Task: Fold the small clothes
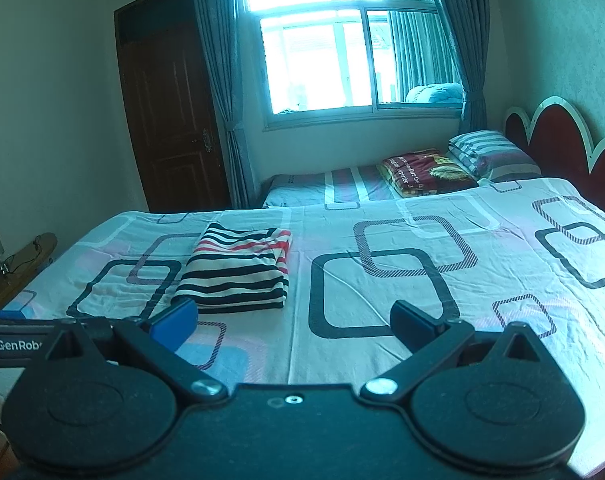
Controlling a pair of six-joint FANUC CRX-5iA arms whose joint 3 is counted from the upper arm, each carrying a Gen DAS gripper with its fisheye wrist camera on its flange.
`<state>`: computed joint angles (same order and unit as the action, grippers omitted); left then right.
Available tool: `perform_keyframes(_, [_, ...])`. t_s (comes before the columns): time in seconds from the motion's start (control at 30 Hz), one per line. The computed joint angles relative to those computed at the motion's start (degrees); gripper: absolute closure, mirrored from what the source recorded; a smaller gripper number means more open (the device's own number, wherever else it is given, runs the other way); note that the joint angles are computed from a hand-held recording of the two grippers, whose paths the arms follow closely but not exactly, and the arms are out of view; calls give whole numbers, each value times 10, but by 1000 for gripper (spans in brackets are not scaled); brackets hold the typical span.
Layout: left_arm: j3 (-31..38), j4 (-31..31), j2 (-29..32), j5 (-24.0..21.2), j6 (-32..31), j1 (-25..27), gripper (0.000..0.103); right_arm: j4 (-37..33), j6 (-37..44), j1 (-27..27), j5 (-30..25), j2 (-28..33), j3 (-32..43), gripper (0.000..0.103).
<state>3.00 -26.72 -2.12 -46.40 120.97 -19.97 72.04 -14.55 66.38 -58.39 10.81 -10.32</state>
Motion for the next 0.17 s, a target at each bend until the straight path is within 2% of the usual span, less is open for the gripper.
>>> perform_keyframes(0.07, [-10, 8, -4, 21, -4, 6, 0, 0, 3, -2, 3, 3, 2, 1])
perform_keyframes(0.17, [-9, 13, 0, 28, -7, 12, 0, -1, 0, -8, 15, 3, 2, 1])
